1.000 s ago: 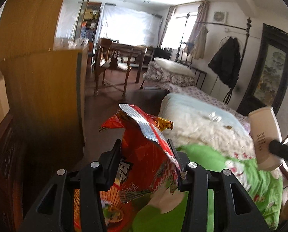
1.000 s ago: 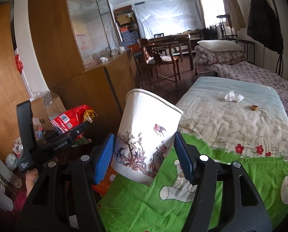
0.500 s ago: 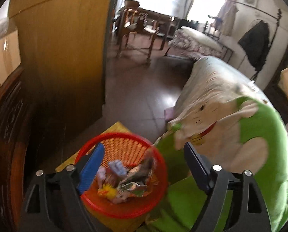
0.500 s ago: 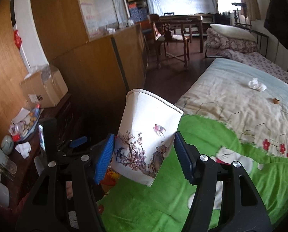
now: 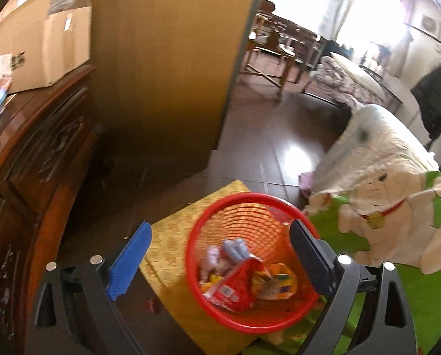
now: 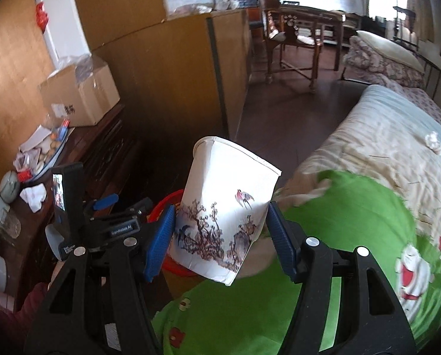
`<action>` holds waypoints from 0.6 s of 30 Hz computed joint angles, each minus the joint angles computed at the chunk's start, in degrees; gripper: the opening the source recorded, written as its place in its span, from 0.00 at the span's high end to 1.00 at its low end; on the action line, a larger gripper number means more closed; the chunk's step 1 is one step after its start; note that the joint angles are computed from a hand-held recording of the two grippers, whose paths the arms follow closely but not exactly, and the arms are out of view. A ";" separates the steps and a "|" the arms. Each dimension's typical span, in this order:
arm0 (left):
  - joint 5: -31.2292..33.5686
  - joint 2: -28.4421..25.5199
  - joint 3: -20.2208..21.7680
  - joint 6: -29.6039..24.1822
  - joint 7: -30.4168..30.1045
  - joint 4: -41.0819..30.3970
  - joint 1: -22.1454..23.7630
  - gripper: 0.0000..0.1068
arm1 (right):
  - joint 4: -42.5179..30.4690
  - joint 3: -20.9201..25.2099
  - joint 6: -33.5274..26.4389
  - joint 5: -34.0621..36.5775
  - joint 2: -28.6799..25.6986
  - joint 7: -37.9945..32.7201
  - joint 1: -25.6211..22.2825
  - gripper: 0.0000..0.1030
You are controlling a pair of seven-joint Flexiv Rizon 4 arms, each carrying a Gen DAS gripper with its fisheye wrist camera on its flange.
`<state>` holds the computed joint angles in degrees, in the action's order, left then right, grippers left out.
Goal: Collect trash
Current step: 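Open both grippers over the wastebasket to drop the bag and cup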
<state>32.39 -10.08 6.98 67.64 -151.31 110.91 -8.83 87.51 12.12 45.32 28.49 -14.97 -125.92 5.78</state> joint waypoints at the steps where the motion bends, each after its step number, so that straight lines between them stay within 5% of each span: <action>1: 0.66 0.27 0.35 -0.44 -0.72 0.18 -0.15 0.13 | -0.11 0.16 -0.52 -0.62 -0.40 0.24 0.56 0.39; 14: 1.25 0.36 0.34 0.94 -3.07 3.25 1.78 0.13 | -0.76 1.68 -0.58 -7.23 -4.12 1.84 5.62 0.39; 18: -0.41 -0.31 0.65 1.75 -2.67 4.41 2.06 0.13 | -1.38 1.74 -0.57 -8.63 -5.27 4.81 6.44 0.30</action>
